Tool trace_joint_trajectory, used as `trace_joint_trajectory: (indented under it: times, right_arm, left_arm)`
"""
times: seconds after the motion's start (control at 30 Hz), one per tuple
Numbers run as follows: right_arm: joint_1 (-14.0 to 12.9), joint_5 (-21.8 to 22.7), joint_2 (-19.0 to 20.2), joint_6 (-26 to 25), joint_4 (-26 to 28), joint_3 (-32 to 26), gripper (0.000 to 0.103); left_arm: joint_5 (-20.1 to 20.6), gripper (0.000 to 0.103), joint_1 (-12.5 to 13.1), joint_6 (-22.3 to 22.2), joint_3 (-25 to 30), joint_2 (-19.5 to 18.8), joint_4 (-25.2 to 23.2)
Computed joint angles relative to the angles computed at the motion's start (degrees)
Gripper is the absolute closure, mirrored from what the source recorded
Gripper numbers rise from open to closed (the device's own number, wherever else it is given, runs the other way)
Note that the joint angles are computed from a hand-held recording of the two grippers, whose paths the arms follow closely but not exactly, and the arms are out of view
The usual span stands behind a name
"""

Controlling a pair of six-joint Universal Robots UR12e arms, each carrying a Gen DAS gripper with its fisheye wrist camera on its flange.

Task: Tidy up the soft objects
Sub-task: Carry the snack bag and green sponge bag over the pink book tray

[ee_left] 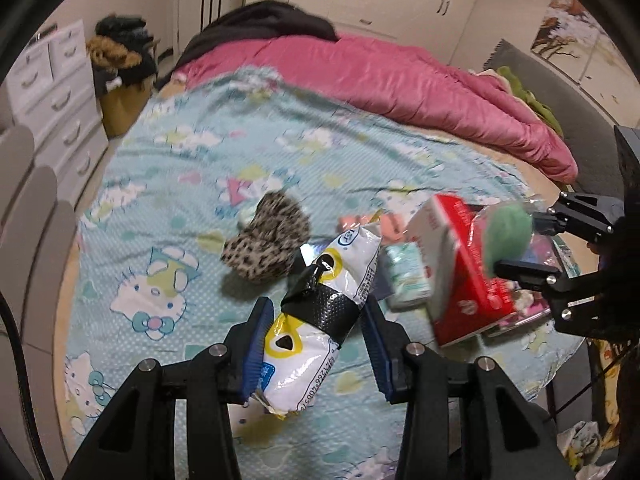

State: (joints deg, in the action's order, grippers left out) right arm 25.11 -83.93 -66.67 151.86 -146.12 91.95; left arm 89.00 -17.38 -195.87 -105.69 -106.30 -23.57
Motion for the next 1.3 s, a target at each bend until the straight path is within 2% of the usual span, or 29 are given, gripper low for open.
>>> trace_joint_trajectory:
  times: [0.3,0.73,1.3]
  right_arm:
    - [-1.35,-0.78,-5.5,6.99,-4.73,5.36,0.059]
    - [-4.69,-2.86,-12.54,10.76,-10.15,12.39,0.059]
    - [-9.33,-4.01,-16.95,15.89,-12.98,18.43,0.059]
  left_arm:
    - [2.53,0.058,-3.7,1.94,2.44,0.86,0.81]
    - [3.26,0.058,-7.75,2.89,6.24,-0.37,0.75]
    - [3.46,0.058,-12.25,4.51,13.61,-5.34,-3.17]
